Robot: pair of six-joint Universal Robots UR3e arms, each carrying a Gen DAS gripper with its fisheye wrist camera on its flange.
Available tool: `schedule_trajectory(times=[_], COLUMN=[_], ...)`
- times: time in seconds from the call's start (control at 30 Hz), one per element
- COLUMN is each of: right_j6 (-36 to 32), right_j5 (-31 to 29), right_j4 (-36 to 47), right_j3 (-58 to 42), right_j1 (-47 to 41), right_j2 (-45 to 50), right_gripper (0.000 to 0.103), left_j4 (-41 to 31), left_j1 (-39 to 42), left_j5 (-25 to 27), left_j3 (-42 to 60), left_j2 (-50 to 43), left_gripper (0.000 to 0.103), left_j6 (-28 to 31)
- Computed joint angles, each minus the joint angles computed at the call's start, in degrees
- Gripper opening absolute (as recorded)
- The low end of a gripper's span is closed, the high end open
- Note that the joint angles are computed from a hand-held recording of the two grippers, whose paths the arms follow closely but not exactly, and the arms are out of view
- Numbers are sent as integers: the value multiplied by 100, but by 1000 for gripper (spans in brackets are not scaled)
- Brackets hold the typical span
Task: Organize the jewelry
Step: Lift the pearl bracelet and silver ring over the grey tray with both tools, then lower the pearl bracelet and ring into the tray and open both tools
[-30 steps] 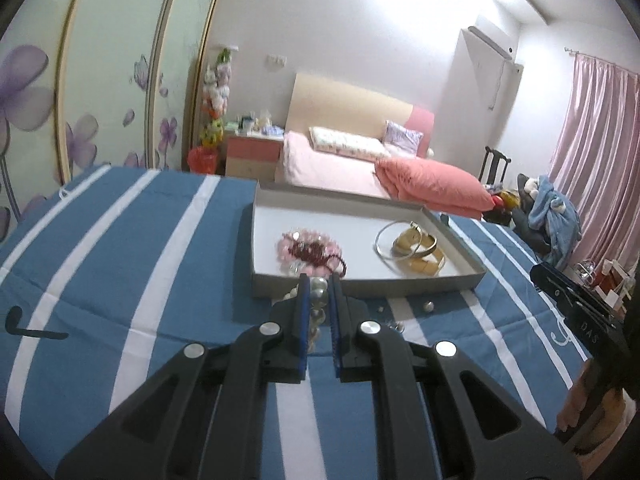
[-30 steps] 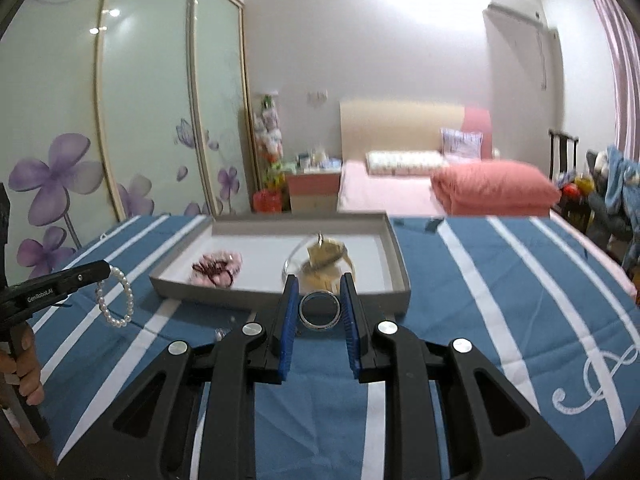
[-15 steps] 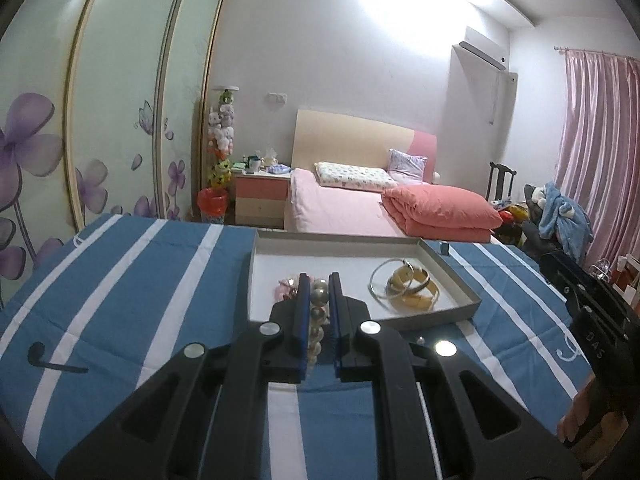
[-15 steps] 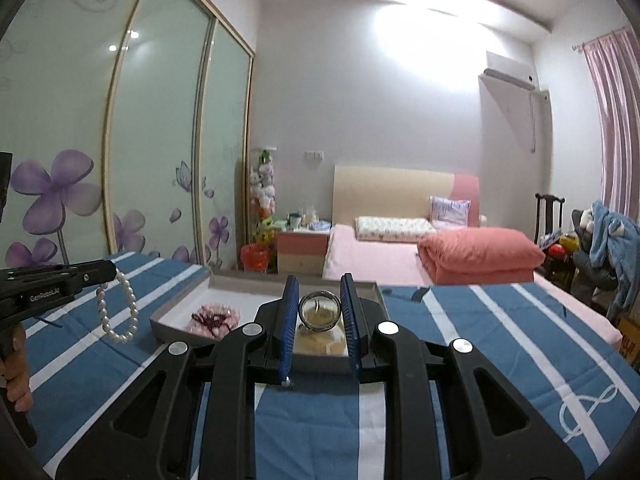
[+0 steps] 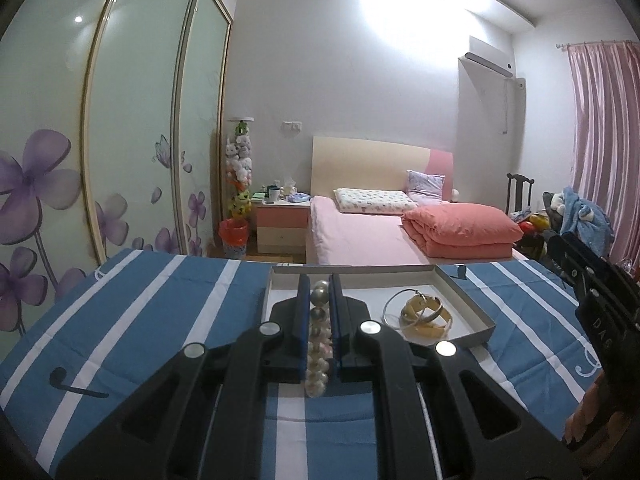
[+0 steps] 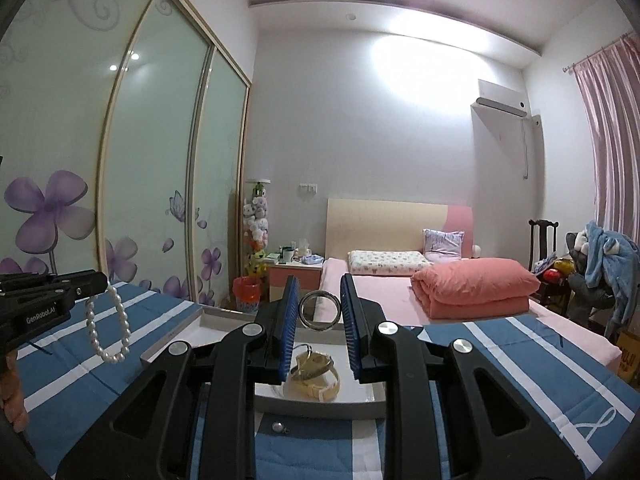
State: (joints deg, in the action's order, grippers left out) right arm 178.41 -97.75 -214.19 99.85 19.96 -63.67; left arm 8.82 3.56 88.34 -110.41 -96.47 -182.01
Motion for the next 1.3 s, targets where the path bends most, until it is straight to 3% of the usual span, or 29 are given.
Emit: schedule_trajectory(times=[0.77, 1.3], right_j6=[-238, 19], right_j5=[132, 455], right_j4=[341, 1442], right_j3=[-995, -2265], right_j1=[-108, -406], right_j2=[670, 1394], right_gripper=[23, 23], left_j4=[-121, -915], left_j1=[-747, -710], left_j5=[1306, 1293], left_j3=[1572, 3812], left_j2=[-1436, -3057], left_gripper=[10, 10], left_j6=[70, 225])
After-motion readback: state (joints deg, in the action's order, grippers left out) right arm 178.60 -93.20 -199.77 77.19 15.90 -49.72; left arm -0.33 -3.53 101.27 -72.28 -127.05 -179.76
